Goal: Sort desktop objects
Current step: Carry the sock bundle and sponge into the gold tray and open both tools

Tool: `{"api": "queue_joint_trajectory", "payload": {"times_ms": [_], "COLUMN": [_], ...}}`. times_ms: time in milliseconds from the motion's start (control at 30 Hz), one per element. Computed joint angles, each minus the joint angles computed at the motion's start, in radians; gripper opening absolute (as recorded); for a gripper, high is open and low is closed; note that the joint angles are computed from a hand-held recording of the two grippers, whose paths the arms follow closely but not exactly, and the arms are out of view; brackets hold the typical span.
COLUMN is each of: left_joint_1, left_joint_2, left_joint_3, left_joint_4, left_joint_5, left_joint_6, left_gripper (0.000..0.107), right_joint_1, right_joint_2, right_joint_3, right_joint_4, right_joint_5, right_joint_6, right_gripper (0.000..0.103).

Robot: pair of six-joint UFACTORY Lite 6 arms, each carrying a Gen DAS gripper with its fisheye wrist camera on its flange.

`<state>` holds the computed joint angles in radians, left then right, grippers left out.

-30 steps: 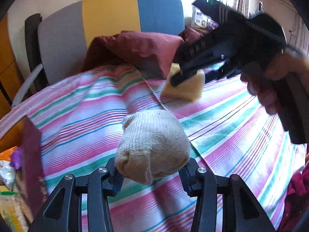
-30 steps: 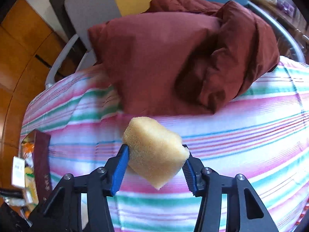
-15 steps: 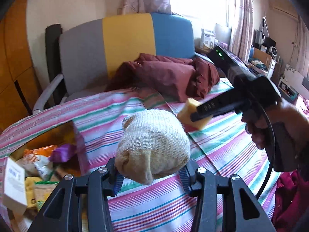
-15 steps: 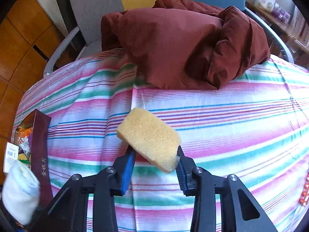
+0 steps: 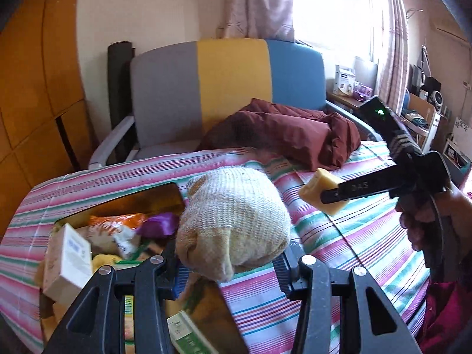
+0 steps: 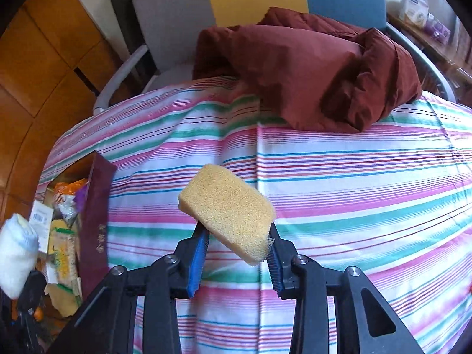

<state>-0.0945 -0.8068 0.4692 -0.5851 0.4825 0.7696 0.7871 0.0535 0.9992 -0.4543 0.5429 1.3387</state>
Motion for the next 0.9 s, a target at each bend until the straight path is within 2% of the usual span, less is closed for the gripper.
{"api": "queue_joint_trajectory", "payload": {"times_ms": [500,733,900], "left_joint_1": [0.524,0.790,0.931], "left_joint_2": [-0.041,0.007,0.097], "left_joint_3": [-0.014,0.006,0.032], "left_joint_4": [-0.292,-0.377,-0.414], "left_joint_5": [0.269,0.403,0.440], "left_joint_6": [0.475,0.665,0.772], "left_gripper": [0.048,0.048,0.048], "right_joint_1": [0.243,0.347,0.391], "right_joint_2": [0.057,0.179,0.290], "right_joint_3": [0.152,0.341,0.499], "right_joint_4": [-0.161,-0.196,-0.173], "right_joint_5": [0.052,0.068,0.055], "right_joint_6": [0.251,0.268,0.219], "right_gripper": [0.037,0.037,0.037]}}
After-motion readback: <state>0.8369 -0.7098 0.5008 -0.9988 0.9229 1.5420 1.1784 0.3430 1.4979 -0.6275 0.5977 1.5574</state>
